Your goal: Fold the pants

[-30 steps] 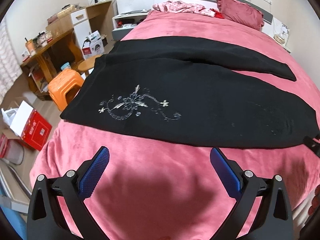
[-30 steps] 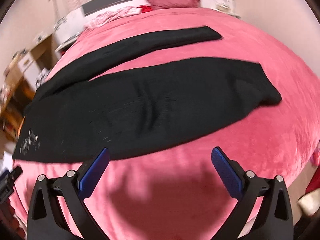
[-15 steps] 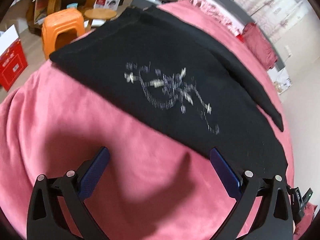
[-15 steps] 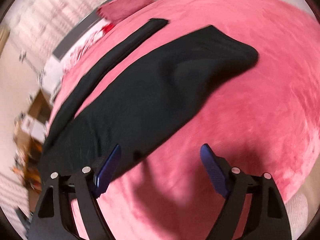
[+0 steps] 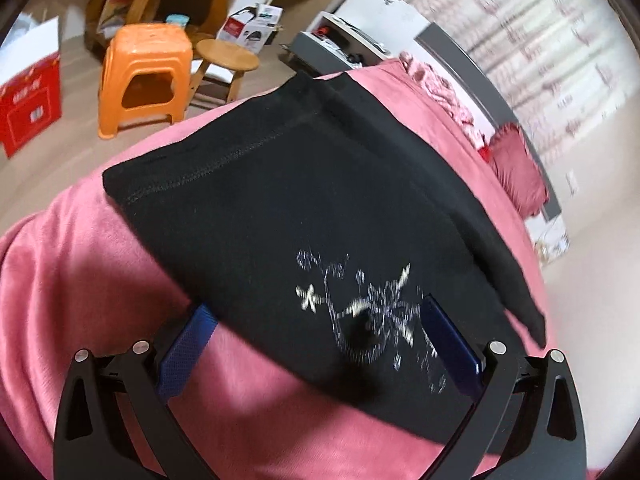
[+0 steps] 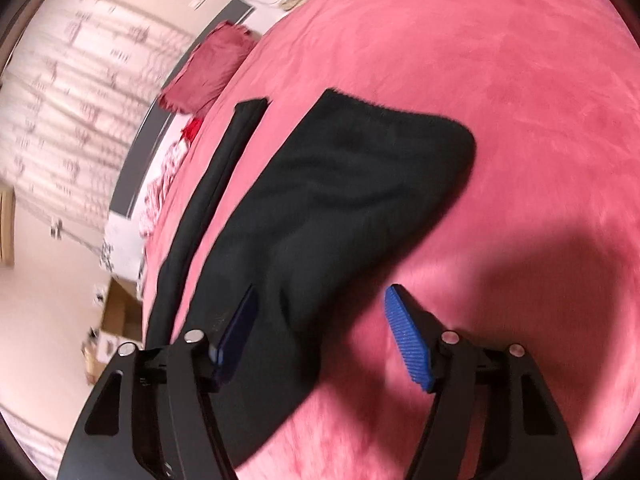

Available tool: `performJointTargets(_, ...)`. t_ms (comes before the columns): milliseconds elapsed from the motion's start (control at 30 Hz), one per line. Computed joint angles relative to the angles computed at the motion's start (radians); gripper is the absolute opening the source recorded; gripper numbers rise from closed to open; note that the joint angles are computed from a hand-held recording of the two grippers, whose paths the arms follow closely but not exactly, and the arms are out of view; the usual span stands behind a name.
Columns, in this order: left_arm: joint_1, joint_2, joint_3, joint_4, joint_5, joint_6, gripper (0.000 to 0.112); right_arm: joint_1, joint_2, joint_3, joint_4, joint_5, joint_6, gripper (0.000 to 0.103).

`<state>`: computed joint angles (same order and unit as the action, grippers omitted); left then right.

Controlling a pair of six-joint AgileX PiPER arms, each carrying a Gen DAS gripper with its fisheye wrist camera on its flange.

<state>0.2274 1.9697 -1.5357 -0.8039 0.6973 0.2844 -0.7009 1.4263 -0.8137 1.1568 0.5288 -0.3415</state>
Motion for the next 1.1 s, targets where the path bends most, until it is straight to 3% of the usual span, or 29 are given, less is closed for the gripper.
performJointTargets(133, -0.003, 0.004, -0.007, -0.011, -0.012, -0.041, 0.1, -0.012, 0.051, -0.049, 0.003, 0.007, 0.023, 0.058)
performJointTargets(267, -0.052, -0.03, 0.056, 0.048, -0.126, -0.068, 0.1, 0.019, 0.054, -0.068, -0.073, -0.017, 0.076, 0.058)
performJointTargets(367, -0.089, -0.044, 0.094, 0.113, -0.197, -0.05, 0.1, 0.054, 0.057, -0.084, -0.181, -0.048, 0.125, 0.046)
performJointTargets(467, -0.098, -0.029, 0.056, 0.2, -0.172, -0.107, 0.1, 0.047, 0.079, -0.086, -0.126, -0.043, 0.046, 0.031)
performJointTargets(567, -0.063, 0.002, 0.009, 0.088, -0.105, -0.055, 0.1, 0.032, 0.098, -0.1, -0.063, -0.007, -0.023, 0.019)
performJointTargets(633, -0.052, 0.038, -0.057, 0.075, -0.047, -0.025, 0.086, 0.04, 0.1, -0.116, -0.089, -0.008, -0.009, 0.016)
performJointTargets(700, -0.071, 0.06, -0.112, 0.218, -0.03, -0.125, 0.036, 0.042, 0.092, -0.125, -0.12, -0.009, 0.021, 0.013)
performJointTargets(733, -0.072, 0.074, -0.131, 0.275, -0.027, -0.169, 0.029, 0.042, 0.082, -0.13, -0.146, -0.012, 0.049, 0.011)
performJointTargets(900, -0.043, 0.086, -0.187, 0.24, 0.061, -0.134, 0.012, 0.045, 0.042, -0.164, -0.314, -0.001, 0.17, 0.008)
performJointTargets(1100, 0.008, 0.003, -0.144, 0.115, 0.124, 0.005, 0.011, 0.085, -0.032, -0.212, -0.5, 0.037, 0.282, 0.007)
